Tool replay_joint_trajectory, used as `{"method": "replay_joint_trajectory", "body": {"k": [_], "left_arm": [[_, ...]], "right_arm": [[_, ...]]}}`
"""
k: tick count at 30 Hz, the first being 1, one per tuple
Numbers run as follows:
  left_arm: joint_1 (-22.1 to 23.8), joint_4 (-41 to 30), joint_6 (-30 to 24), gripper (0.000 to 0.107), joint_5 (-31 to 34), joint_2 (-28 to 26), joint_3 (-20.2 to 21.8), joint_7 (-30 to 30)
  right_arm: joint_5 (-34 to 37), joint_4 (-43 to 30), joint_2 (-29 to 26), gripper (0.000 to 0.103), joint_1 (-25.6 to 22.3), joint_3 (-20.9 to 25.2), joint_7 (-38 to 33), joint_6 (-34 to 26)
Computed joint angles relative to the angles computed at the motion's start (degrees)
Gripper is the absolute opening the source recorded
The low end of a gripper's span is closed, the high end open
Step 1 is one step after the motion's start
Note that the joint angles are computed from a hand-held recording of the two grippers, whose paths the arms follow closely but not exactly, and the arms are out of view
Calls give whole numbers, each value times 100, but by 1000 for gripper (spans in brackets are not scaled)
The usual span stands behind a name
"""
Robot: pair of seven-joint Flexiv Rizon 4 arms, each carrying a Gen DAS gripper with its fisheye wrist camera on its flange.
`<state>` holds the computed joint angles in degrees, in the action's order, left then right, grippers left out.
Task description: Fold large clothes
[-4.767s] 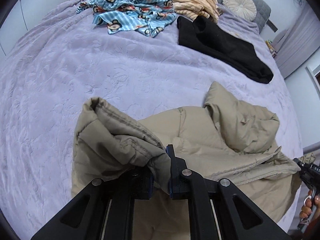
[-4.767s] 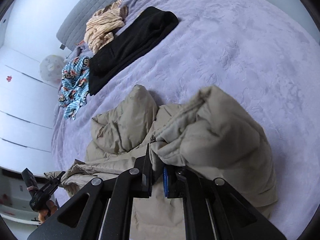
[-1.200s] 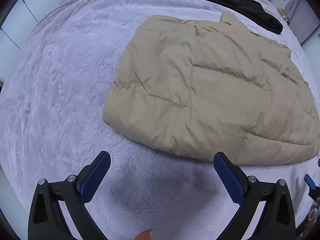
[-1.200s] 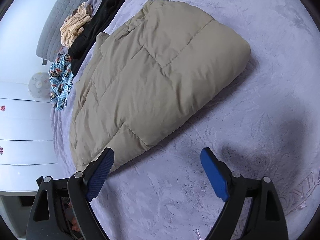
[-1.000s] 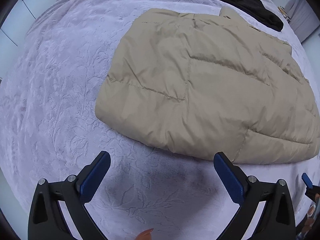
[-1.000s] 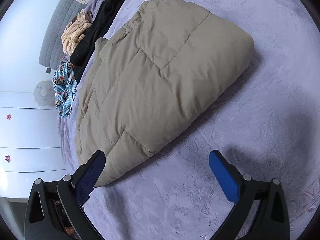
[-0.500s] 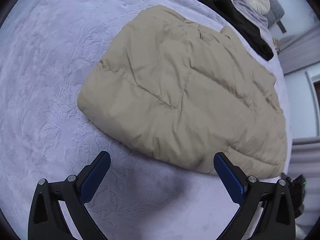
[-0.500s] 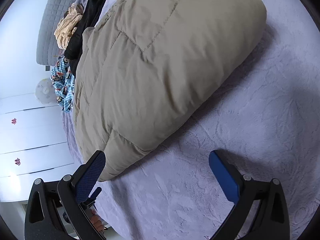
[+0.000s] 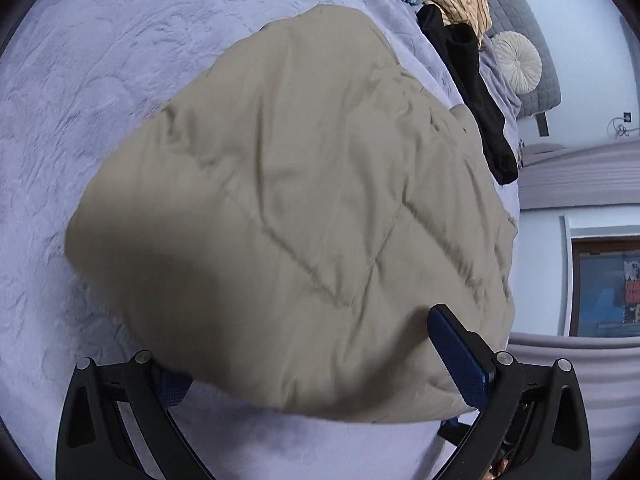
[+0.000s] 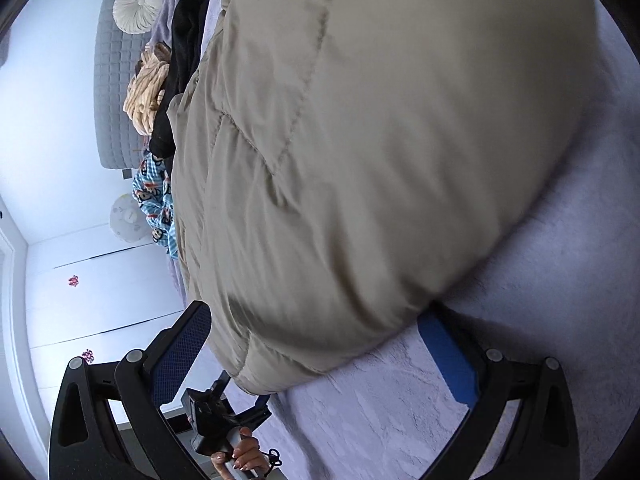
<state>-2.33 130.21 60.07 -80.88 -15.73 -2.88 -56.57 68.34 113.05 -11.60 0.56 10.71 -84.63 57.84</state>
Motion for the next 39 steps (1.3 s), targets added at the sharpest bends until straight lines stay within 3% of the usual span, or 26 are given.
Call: {"method": "replay_joint_trajectory", "body": {"k": [5,11,14,16,19,20,21,24,29,32,39], "left_arm": [[47,-278,141,103,360,-411,-74,-248],[18,-528,495,98,194,-590,-236,-503],[7,-507,653,65,426,-508,-228,-528],[24,-509,679,37,587,-426,-215,-386],[-14,-502,911,24,1223,-265,-149,-238],[-18,-500,978,24,1448,-202,-142,-196],[5,-475,1016,21,1626,-136,-139,-104],[33,-493,1100,20,2012,-5,-190,-16],[165,-342,848,19,1849,289,-192,415],[152,-157,684,19,2111,500,-52,581],[165,919,-273,19,2543,1702,544,916]], "right_arm": [[404,-534,-482,103,-91,22,-294,0],[277,-758,-769,103,-201,148,-156,19],[342,-780,-753,103,-266,226,-212,64],[354,-773,-717,103,-267,246,-163,114],[184,-750,-696,100,-150,222,293,328],[88,-726,-688,83,-108,208,518,393],[-175,-644,-649,54,-29,171,868,440],[-243,-604,-578,30,-50,250,881,549],[-554,-447,-268,24,3,304,889,603],[-642,-240,-4,23,109,319,900,681],[-869,691,852,23,609,309,1525,942]]}}
